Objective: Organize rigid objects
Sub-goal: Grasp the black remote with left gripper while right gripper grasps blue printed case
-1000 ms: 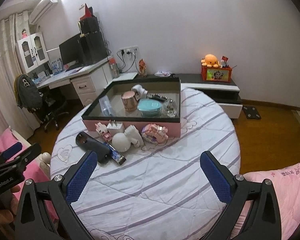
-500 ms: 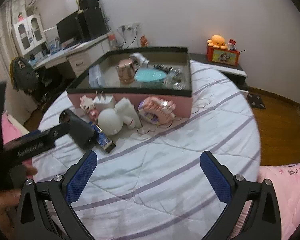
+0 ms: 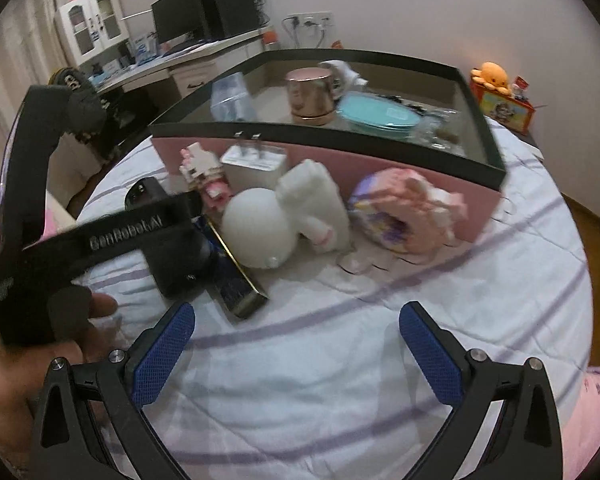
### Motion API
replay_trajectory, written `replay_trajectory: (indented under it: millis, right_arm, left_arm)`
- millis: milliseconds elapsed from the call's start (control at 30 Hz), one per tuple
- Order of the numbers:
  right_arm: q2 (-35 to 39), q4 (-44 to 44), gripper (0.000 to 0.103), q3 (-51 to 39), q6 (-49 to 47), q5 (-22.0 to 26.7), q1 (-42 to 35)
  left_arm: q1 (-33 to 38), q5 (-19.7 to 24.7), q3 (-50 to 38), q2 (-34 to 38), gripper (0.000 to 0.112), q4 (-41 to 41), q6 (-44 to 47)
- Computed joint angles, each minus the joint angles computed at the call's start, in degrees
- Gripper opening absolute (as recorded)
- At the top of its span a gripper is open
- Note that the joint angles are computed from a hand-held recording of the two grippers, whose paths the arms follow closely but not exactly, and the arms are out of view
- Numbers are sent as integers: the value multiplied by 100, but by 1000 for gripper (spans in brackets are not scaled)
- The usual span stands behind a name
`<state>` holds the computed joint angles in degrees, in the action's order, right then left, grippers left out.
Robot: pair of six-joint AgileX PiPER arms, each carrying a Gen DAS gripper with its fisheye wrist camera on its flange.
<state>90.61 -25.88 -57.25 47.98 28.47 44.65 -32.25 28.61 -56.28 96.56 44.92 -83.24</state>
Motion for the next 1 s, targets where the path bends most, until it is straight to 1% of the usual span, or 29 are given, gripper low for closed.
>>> replay_trajectory:
  millis: [67,100,133,167,200,233,267,300,333,367,400,467,500,533,567,633,667,700,767,800,833,900,967,1000]
  right_arm:
    - [115,181,96,-92,-229,-50,23]
    - [145,252,94,-107,-305,-88,40]
    - [167,317,93,-113,-392,-123,58]
    - [209,370,90,-129,-490,-143,104]
    - [225,383,85,-122,-541,-149,131]
    - [269,349,82,-148,-548,-134,172]
    - [313,239,78,-182,-504,-106,230]
    - [324,227,74,-193,-528,-118,248]
    - [327,375,73,-208,-712,-176,227]
    - [320,548,68,-213,-926,-252,192]
    - [319,749,63,-239,-1178,-310,150]
    - [385,858,60,-317,-1389,-424,152]
    - [431,872,60,-352,-1421,-470,147]
    - [471,1022,60,-386,-1565,-511,118]
    - [489,1110,60,-394,-1650,-562,92]
    - [467,1114,56,-375,-1639,-579,56]
    - [423,1011,51,-323,-1498,-578,32]
    - [391,957,47,-287,-1409,-560,13]
    - [387,922,39,-253,-1348,-464,-42]
    - [363,917,39,-205,-1362,-512,-62]
    - [362,916,39,-204,-1372,-522,-57]
    - [421,699,39,-307,-1246,-387,50]
    - [467,755,39,-376,-1361,-372,153]
    - [438,803,37,-329,-1439,-405,162]
  left_arm:
    - [6,-88,178,-162,94,-25,129]
    - [-31,4,236,-200,84,3,206]
    - [-68,-83,433,-321,83,261,131]
    - [13,-273,609,-442,83,342,156]
    - [40,-365,747,-571,82,396,147]
    - [42,-374,869,-687,80,435,145]
    - [93,-449,963,-801,78,310,342]
    - [125,-495,1008,-868,74,198,497]
    - [113,-487,1045,-932,70,175,581]
    - [36,-401,1073,-981,69,264,563]
    - [-25,-319,1050,-968,69,345,532]
    - [-33,-264,882,-848,73,238,669]
    - [17,-251,801,-775,85,97,697]
    - [93,-288,723,-699,93,-122,801]
    - [160,-432,715,-601,94,-162,747]
    - [-11,-199,547,-422,95,106,494]
    - [-50,-186,469,-360,95,60,538]
    - [-49,-169,414,-314,93,41,552]
    - [-96,-47,345,-266,83,113,465]
    - [-95,-69,371,-288,76,213,359]
    - [-67,-159,468,-369,72,245,341]
    - [17,-371,669,-524,67,326,364]
    - [122,-629,903,-717,63,381,460]
    - [179,-732,985,-813,60,310,605]
